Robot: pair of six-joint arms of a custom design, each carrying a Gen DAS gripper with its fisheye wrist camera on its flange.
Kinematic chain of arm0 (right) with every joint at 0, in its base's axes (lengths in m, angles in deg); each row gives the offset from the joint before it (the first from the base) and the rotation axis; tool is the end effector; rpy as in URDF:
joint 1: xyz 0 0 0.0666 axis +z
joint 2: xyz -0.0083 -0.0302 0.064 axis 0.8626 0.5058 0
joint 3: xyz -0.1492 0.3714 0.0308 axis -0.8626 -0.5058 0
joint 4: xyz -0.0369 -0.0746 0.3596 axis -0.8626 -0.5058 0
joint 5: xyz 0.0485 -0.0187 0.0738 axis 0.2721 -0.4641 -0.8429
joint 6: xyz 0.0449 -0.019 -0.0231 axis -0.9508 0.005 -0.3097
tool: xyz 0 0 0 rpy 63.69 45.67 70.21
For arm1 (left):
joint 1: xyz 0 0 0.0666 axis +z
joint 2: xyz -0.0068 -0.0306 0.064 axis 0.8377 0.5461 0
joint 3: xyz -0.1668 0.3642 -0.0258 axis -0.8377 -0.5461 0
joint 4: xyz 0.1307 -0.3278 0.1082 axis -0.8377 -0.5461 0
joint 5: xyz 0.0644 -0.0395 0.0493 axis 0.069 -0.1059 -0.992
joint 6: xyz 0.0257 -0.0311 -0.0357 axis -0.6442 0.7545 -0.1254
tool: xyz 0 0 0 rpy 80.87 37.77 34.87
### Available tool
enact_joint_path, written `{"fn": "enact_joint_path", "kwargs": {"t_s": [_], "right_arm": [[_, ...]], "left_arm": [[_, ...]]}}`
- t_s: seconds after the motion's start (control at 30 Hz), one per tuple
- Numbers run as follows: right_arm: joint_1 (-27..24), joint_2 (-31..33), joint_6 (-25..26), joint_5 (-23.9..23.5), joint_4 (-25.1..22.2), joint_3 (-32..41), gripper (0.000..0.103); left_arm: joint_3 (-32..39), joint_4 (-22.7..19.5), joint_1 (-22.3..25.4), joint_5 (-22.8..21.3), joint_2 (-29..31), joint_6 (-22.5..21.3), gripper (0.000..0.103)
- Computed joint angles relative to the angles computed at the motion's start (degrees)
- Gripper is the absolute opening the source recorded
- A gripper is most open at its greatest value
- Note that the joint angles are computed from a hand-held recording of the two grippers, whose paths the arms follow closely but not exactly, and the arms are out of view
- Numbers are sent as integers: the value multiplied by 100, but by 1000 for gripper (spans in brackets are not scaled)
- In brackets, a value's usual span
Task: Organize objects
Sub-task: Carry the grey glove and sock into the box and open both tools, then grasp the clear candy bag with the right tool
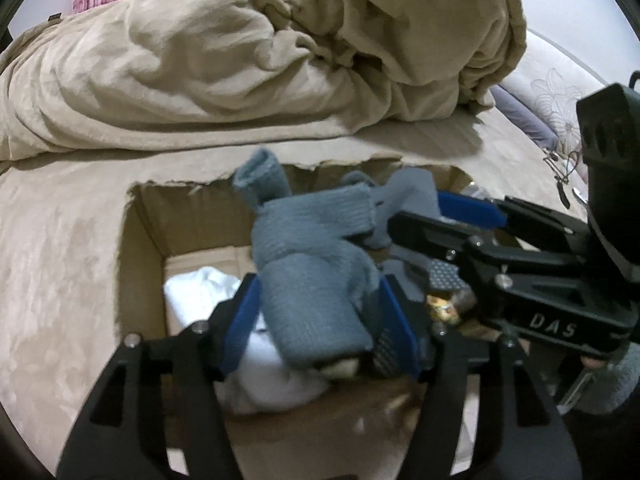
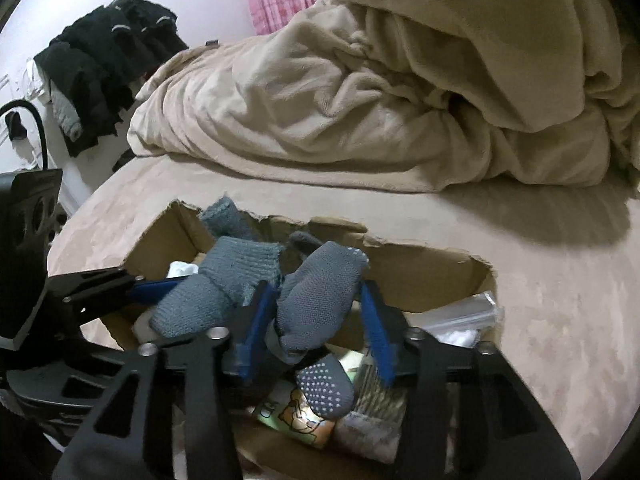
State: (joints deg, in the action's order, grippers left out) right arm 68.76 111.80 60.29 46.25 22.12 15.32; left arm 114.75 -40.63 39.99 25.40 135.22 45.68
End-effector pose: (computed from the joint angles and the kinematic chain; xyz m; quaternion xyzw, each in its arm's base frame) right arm 0.6221 0.1051 0.3278 -0.0359 0.9101 0.1300 0.3919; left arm 0.6763 -0.2175 0.3213 0.2431 0.9081 -0.1748 0.2927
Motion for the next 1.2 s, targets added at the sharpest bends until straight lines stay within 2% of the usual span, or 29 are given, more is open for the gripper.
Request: {"fn": "enact_joint_path", "kwargs": {"t_s": [0.07,0.13,0.23,0.33,0.53,0.63,0.77,0.87,1.07,1.2], "right_arm": [[-21,-107,-71,2,126,-130,70],[-32,-202,-135,29,196,-215,70],[-23,-453,-277,60,394,-469,71],[51,-731,-319,222,515,-697,76],[272,-1380,-412,530,706,-1246,81],[391,-1649,-470,804,654,-1427,83],[493,-1933,-544,925,583,-1625,83],[595,-2046,-526,1020,437,-1694,83],[766,-2096,-564,1018,265,-1870,83],[799,-2014,-668,962,229,-1939,83]], "left_arm": [[-249,198,1,-63,-195,10,71],[-536,426,26,-104,-426,69,80],[-1021,752,118,-87,-802,237,80],[-1523,996,232,-29,-1190,351,80],[-2462,1533,403,-32,-1993,369,80],[-2788,1727,482,-28,-2311,429,80],[-3260,2000,545,-10,-2730,513,80],[-3628,2257,559,-178,-2977,576,80],[-3946,2142,662,-120,-3013,709,80],[-4093,2213,715,-132,-2955,771,81]]}}
